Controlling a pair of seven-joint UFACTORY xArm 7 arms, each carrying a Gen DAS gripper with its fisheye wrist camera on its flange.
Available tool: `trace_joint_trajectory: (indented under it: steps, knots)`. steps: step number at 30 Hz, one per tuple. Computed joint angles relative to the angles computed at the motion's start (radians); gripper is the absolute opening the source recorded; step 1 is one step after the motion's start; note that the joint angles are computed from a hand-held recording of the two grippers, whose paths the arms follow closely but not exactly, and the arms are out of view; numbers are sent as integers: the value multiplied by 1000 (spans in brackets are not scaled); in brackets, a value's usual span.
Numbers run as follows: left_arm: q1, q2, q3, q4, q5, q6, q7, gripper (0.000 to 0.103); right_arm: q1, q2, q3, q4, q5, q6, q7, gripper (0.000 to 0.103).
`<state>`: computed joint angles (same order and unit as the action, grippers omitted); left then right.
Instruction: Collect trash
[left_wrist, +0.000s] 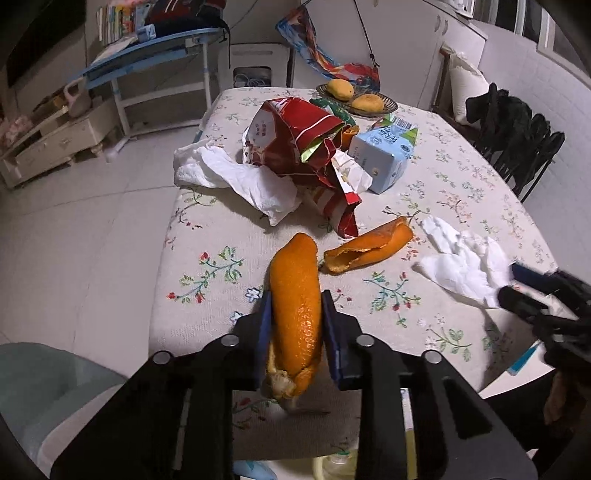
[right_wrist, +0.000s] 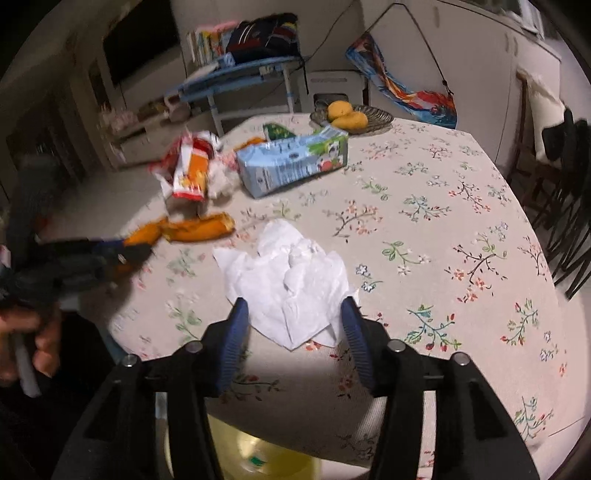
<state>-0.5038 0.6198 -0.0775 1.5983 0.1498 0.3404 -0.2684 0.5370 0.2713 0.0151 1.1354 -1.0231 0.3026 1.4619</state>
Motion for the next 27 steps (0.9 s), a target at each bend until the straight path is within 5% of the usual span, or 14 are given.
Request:
trace_joint_trajectory:
  steps: [1,2,4,9,15,18,20,21,22,23,24,27]
  knots:
    - [0,-5,0,-8,1,-7,0,22,-3,10,9,8,20,16,-35,18]
    - [6,-16,-7,-26,-6,-21,2,22,-7,14,13,8,35,15,-57,7]
    - [22,-37,-27,-61,-27,-52,11,21,3,4,-3,-4,13,-12,-28,3]
    - [41,-120,-55,-187,-62,-144,18,21,16,-58,-19,-40,-136,-26,143,3]
    - [82,-203,-114,-303,-129,-242,51,21,-2,-145,13,-88,-461,-55,529,3]
    - [79,-227,-119,-336,-141,-260,59,21,-17,-177,60,-103,-509,-18,579,3]
    - [87,-230,-131,-343,-153,-258,68,21,-35,-171,92,-98,-440,13,489,3]
    - [84,-232,-130,-348,-156,-259,67,21,-46,-162,108,-90,-387,42,430,5]
    - [85,-236,-131,-354,-160,-262,68,21,-57,-151,114,-81,-360,51,406,28]
    - [87,-239,-135,-363,-165,-267,69,21,-72,-130,113,-68,-322,40,378,63]
    - [85,-242,-136,-371,-169,-270,68,21,-74,-116,110,-57,-318,47,379,71]
    - [87,-254,-143,-396,-179,-279,68,21,-84,-40,106,0,-200,50,223,72]
